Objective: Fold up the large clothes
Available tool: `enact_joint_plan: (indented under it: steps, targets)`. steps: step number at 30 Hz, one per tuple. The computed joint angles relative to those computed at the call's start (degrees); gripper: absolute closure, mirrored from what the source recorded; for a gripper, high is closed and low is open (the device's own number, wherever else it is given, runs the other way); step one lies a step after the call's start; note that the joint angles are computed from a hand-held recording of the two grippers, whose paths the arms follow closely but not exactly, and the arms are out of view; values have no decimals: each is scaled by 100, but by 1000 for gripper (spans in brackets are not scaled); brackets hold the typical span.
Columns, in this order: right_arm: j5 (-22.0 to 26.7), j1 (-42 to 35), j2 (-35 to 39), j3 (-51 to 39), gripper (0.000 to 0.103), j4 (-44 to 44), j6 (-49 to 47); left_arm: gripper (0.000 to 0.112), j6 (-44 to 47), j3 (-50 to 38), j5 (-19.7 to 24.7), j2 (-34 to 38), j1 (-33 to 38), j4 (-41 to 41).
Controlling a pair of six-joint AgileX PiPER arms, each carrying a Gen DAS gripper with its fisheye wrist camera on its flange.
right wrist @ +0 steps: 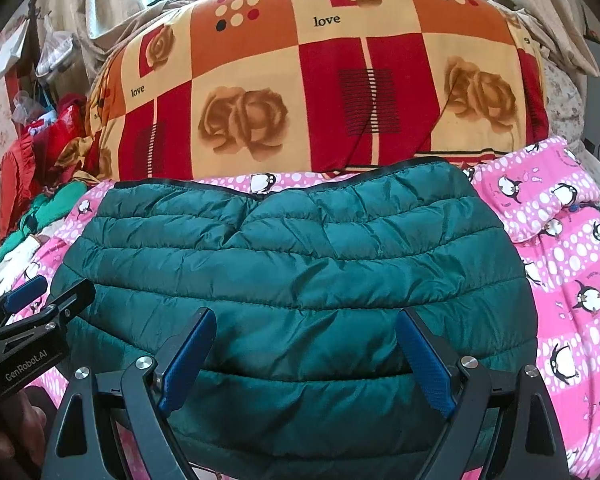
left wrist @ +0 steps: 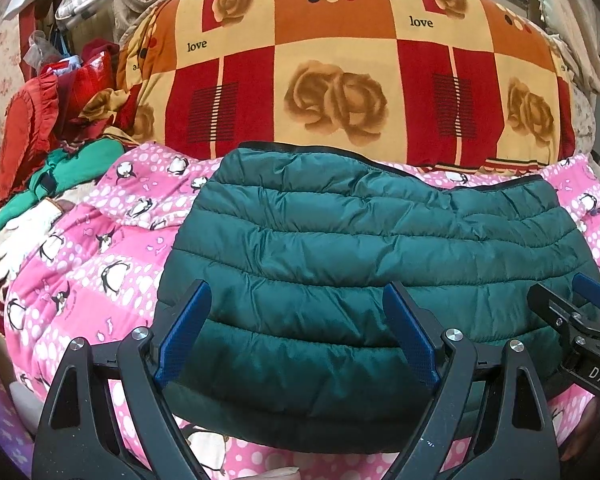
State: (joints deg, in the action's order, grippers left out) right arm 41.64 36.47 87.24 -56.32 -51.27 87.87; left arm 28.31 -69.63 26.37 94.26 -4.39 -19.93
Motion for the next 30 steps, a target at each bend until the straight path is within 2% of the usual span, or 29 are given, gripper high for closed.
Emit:
enact_joint_plan:
  steps: [30]
  targets:
    - [130,-8,8,-84,13,16,-105,25,-134,-6,38,-44,-78,144]
